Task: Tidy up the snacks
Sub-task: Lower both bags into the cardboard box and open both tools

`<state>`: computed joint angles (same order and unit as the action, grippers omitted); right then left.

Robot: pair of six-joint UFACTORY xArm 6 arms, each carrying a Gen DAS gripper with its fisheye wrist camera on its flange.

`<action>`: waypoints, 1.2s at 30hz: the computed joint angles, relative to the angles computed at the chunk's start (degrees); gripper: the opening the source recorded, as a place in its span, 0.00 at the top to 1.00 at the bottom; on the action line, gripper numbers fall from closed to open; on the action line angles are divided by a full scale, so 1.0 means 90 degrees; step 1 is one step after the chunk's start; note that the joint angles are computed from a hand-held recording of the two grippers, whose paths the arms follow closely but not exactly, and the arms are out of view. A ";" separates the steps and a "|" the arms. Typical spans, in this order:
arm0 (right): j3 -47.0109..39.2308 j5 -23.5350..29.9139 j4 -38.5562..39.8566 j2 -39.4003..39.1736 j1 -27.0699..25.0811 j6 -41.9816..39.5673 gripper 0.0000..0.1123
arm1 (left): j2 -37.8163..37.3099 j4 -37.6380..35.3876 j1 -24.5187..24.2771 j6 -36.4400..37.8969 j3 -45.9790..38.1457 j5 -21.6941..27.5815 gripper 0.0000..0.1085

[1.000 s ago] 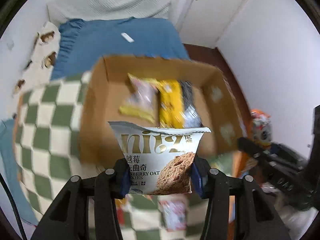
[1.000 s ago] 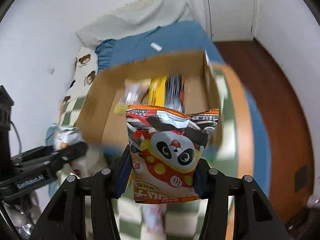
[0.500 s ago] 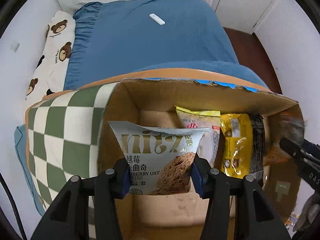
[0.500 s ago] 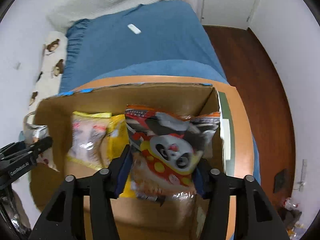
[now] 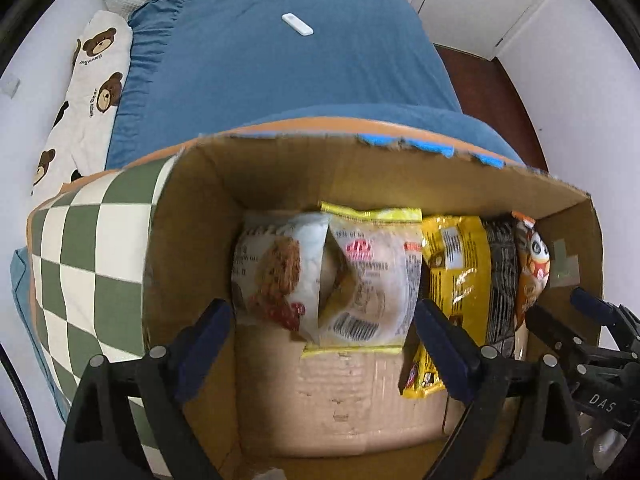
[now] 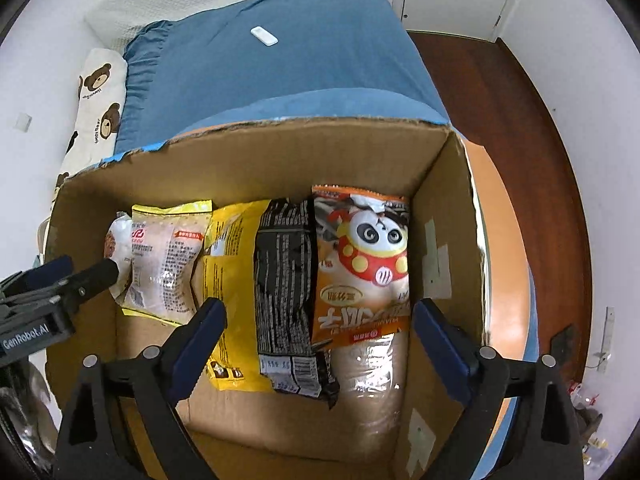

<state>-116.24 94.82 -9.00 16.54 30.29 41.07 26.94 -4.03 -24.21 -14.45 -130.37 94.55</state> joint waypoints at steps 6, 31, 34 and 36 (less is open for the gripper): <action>0.0515 -0.0148 0.0041 -0.0351 0.0140 0.0150 0.14 | -0.0609 0.0128 -0.0106 -0.0018 0.0872 -0.0417 0.14; 0.0527 0.0393 -0.2192 -0.1702 0.2377 0.0926 0.14 | -0.4505 0.1480 -0.1078 -0.0806 0.4402 -0.2335 0.14; 0.0322 0.0649 -0.2476 -0.1767 0.2802 0.1102 0.14 | -0.4836 0.1601 -0.1250 -0.0950 0.4561 -0.2316 0.14; 0.0166 0.0827 -0.2685 -0.1775 0.3105 0.1241 0.14 | -0.5034 0.1671 -0.1351 -0.1061 0.4642 -0.2304 0.14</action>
